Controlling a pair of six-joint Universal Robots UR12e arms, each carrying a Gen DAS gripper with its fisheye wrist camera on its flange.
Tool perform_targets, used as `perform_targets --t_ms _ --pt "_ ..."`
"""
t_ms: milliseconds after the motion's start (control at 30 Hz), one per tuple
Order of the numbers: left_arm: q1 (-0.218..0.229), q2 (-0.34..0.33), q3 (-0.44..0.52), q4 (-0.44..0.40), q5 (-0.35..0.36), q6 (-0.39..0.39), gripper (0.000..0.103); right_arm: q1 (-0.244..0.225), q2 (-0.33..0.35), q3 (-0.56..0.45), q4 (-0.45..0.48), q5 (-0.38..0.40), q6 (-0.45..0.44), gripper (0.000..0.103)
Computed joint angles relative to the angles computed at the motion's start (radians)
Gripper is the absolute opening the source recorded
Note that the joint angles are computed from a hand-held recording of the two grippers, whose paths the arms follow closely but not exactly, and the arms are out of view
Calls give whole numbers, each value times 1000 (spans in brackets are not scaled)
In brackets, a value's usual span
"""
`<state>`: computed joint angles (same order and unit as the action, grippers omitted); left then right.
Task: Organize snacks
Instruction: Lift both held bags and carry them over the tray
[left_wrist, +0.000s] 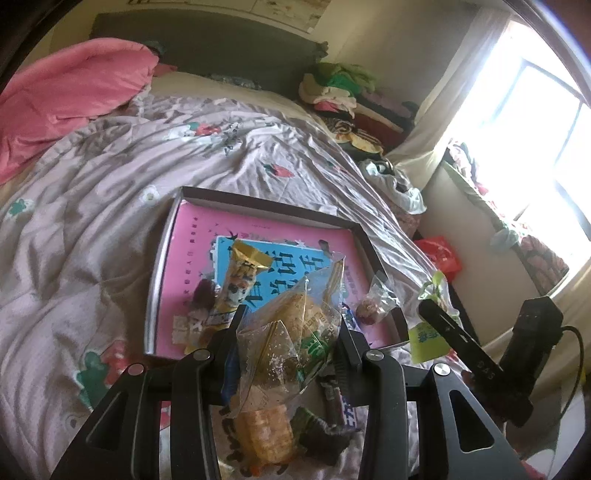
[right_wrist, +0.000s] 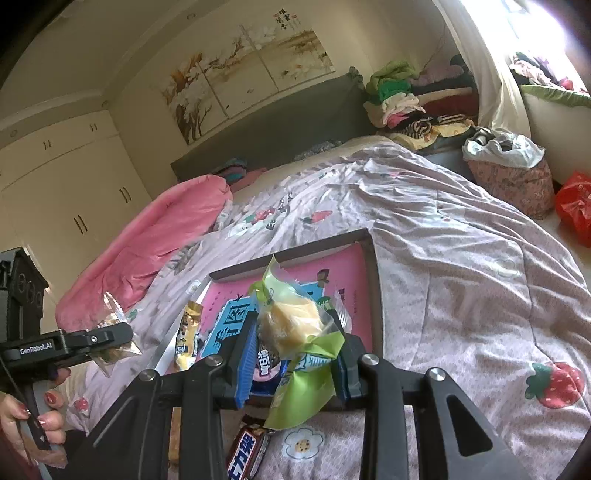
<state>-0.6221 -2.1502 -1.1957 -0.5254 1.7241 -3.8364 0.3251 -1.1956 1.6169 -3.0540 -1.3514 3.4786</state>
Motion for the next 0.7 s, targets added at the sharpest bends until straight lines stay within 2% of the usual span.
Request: perform_targets --t_ms 700 --pt "-1 -57 91 -56 12 14 42 8 24 -30 -12 4 -27 35"
